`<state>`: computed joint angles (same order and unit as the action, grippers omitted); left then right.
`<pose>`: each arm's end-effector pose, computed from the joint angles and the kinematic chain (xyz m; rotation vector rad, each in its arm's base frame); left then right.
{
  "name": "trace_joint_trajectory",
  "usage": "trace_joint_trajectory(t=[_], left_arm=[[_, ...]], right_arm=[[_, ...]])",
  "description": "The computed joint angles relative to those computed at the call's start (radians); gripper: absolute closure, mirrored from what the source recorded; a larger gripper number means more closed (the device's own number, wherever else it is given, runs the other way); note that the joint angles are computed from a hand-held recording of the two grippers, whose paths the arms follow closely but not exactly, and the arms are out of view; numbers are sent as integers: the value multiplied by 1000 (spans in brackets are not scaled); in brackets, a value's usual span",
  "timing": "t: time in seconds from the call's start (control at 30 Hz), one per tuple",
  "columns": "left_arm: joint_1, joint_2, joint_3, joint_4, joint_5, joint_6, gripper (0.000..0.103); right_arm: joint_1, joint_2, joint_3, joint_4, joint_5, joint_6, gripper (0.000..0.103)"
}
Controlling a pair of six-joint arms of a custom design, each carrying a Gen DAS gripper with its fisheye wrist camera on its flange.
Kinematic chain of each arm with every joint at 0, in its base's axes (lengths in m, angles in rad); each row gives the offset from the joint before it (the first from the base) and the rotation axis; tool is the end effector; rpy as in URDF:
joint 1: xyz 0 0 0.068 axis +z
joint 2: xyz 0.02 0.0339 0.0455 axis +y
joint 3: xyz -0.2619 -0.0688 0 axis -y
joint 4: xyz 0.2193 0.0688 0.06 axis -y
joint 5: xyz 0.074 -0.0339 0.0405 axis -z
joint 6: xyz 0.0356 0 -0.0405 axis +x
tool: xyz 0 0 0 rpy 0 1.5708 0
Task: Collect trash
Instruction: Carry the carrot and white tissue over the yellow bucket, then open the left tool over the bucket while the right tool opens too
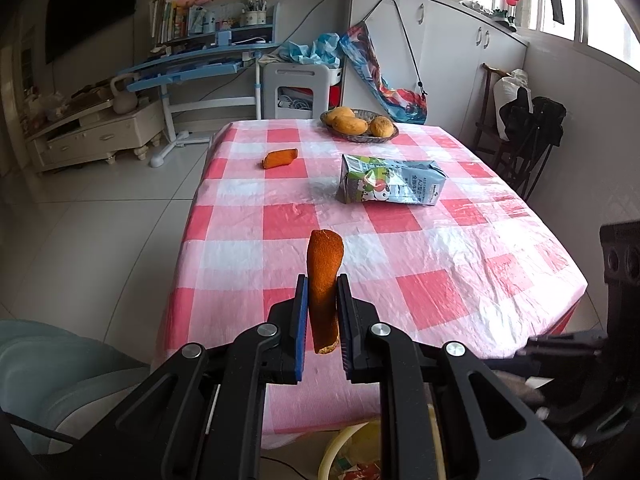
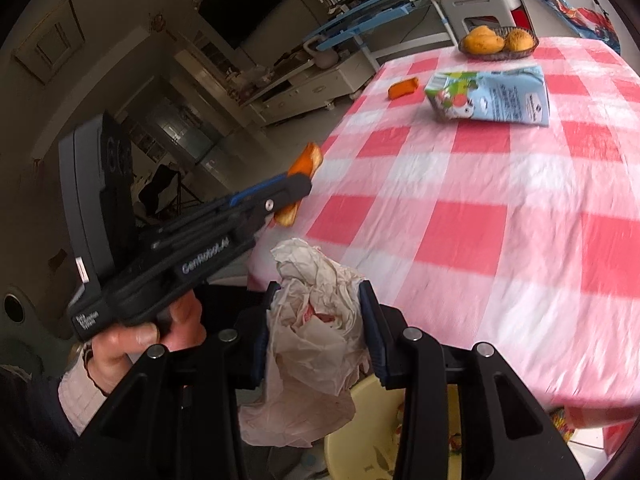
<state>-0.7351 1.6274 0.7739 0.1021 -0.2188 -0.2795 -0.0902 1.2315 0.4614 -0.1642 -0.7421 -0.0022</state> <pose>0.2304 -0.1979 0.1749 0.4147 2.2774 -0.2658 0.1930 0.0067 0.1703 -0.1968 2.3521 0.8743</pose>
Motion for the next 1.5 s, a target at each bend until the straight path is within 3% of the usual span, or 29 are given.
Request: trace_joint_trajectory(t=[0.33,0.53,0.7,0.83,0.97,1.1,1.2,1.33,1.5], left_arm=[[-47,-76,-74,-5,-21,-21,89],[-104,-125,-124,-18,-48,-35,89],[-178,-149,-161,-40,-58,-76,89],[-231,-163,-186,-55,-75,-94,89],[-252,-163,-201,-71,-47,-116,89],[-271,-104,-177,-109,41,-107,89],[-295,-17,-132,-158,82,-95,79],[-358,-14,-129,-155,-30,-91,46],[-340,-68,-163,-118,-148,-124,37]], right_arm=[[89,-116,-82,-72,96,20,62],[138,-228,-130,-168,199,42,51],[29,-382,-146,-276,173,35,44],[-51,-396,-136,-336,115,-7,43],[18,-491,-150,-343,212,39,43],[-1,-569,-150,-336,291,56,32],[-17,-582,-161,-313,345,78,29],[-70,-580,-175,-297,350,79,25],[-112,-620,-182,-338,345,67,21]])
